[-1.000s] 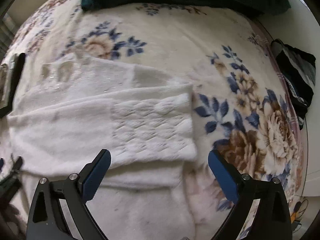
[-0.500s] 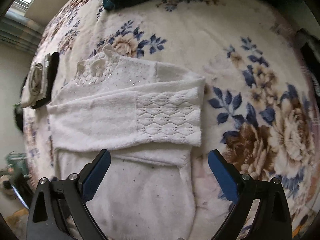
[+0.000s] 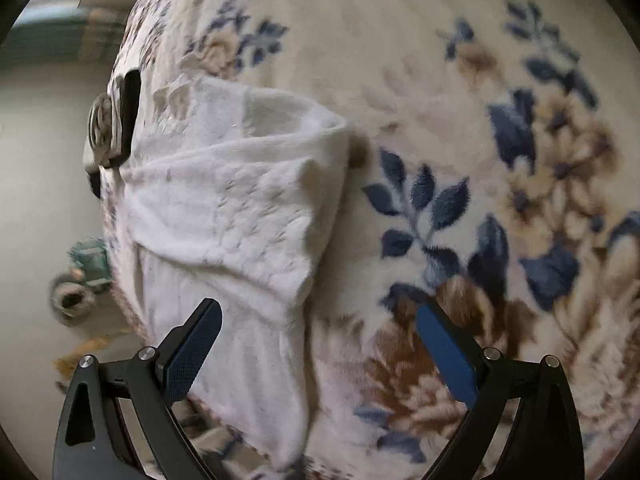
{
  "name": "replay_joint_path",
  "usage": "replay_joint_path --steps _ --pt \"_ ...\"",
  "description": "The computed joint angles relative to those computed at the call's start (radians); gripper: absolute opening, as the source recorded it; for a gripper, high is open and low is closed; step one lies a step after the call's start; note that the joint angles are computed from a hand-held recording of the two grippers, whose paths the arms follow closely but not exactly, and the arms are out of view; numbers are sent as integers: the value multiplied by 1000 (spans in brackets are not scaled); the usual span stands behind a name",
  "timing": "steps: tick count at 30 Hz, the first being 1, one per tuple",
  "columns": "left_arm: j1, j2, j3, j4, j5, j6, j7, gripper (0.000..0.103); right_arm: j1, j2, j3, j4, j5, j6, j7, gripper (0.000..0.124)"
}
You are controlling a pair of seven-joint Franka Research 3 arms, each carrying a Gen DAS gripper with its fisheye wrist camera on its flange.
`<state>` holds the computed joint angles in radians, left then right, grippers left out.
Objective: Fold small clothes
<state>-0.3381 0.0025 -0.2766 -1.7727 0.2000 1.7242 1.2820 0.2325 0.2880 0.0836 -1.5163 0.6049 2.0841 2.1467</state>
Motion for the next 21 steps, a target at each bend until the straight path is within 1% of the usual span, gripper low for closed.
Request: replay_joint_path --steps 3,7,9,10,11,12,13,14,15,16,17,18,21 --pt "-16 -18 -13 -69 53 25 -4 103 -31 11 11 -70 132 90 -55 99" --pt "0 -58 5 -131 18 102 -30 101 -55 61 32 -82 259 179 -135 99" --pt "12 -73 17 -153 -8 137 -5 91 -59 91 43 -68 299 228 -173 97" --pt "16 -79 20 -162 -16 154 0 80 -59 106 47 -58 309 254 -190 95" --pt "22 -86 24 -169 -26 171 11 68 -57 117 52 -50 317 281 -201 89" --pt "29 -93 31 -176 -34 190 30 60 -58 134 57 -34 326 302 -214 84" --pt "32 -97 32 -179 -36 204 39 44 -60 146 65 -23 337 319 -227 72" --pt "36 -102 34 -182 -41 217 50 31 -64 163 74 -5 351 329 -243 63" --pt "41 -108 39 -184 -51 232 66 25 -66 182 81 17 355 327 -249 59" --pt "44 -111 39 -184 -58 240 75 17 -61 194 81 35 342 327 -243 47" --pt "46 -116 40 -186 -64 248 86 12 -54 205 78 54 320 325 -227 24" --pt "49 -127 43 -190 -72 256 98 11 -49 220 78 75 307 326 -211 19" --pt "59 -158 49 -197 -78 269 110 8 -33 219 75 90 265 354 -166 18"
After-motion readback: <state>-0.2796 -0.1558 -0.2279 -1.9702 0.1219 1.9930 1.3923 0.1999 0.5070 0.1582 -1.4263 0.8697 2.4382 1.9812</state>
